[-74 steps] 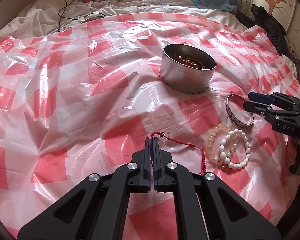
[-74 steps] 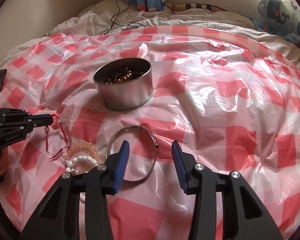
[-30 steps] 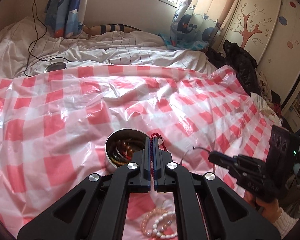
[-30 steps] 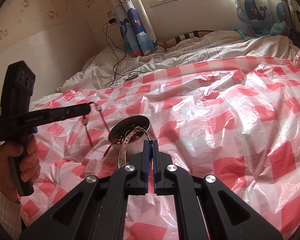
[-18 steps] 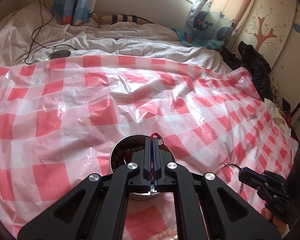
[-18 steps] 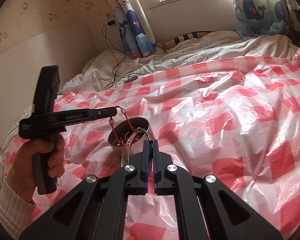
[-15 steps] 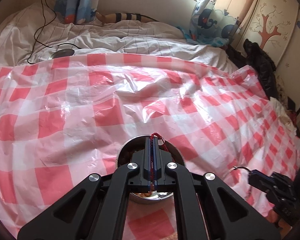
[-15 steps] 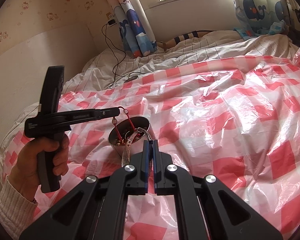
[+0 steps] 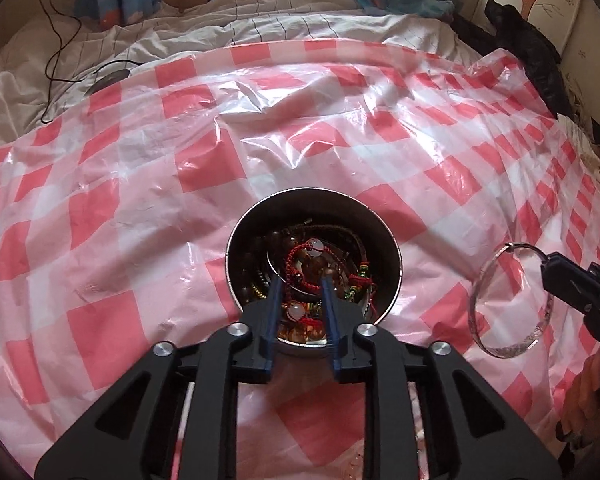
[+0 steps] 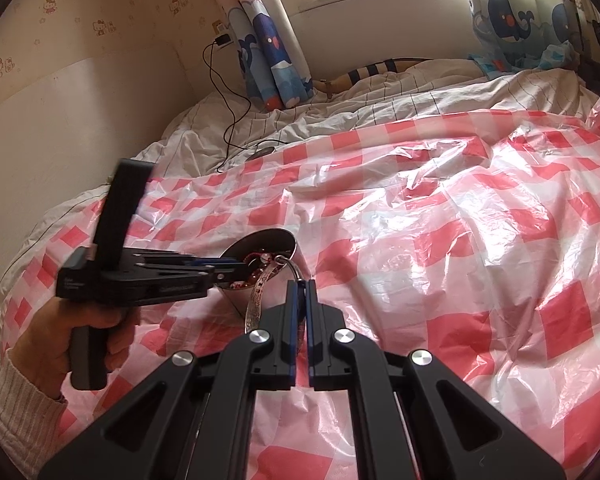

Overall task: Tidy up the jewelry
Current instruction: 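Drop the red cord bracelet from the left gripper into the tin while the right carries the bangle over, then open the right gripper to drop the silver bangle into the tin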

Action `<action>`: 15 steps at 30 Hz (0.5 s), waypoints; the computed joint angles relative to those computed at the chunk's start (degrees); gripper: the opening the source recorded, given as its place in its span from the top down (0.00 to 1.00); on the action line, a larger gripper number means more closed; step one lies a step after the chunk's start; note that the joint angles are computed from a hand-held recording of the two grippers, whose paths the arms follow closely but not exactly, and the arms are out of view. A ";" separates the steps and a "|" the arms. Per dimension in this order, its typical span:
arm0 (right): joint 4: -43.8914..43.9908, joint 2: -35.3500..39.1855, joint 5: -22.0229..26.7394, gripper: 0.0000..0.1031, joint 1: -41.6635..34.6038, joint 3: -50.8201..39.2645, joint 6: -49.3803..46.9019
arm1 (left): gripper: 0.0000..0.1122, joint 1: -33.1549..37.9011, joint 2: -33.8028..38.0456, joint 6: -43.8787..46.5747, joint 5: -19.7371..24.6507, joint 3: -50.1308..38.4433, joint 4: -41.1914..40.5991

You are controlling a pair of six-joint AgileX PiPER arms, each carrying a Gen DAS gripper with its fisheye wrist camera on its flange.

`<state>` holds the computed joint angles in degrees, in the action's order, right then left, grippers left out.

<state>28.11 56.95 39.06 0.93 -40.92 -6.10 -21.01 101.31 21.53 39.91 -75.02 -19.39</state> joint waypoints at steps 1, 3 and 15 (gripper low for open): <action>0.36 0.45 -0.12 0.96 -0.07 -0.17 -0.31 | 0.69 0.60 -1.93 0.44 -0.61 1.48 -0.77; 2.26 1.49 -0.47 0.96 -0.28 -0.48 -1.70 | 0.50 1.27 -5.07 -0.96 -1.14 3.25 0.37; 1.77 15.89 -7.07 0.95 8.37 -9.37 1.51 | 0.33 16.73 -23.89 14.80 -9.98 25.47 -17.71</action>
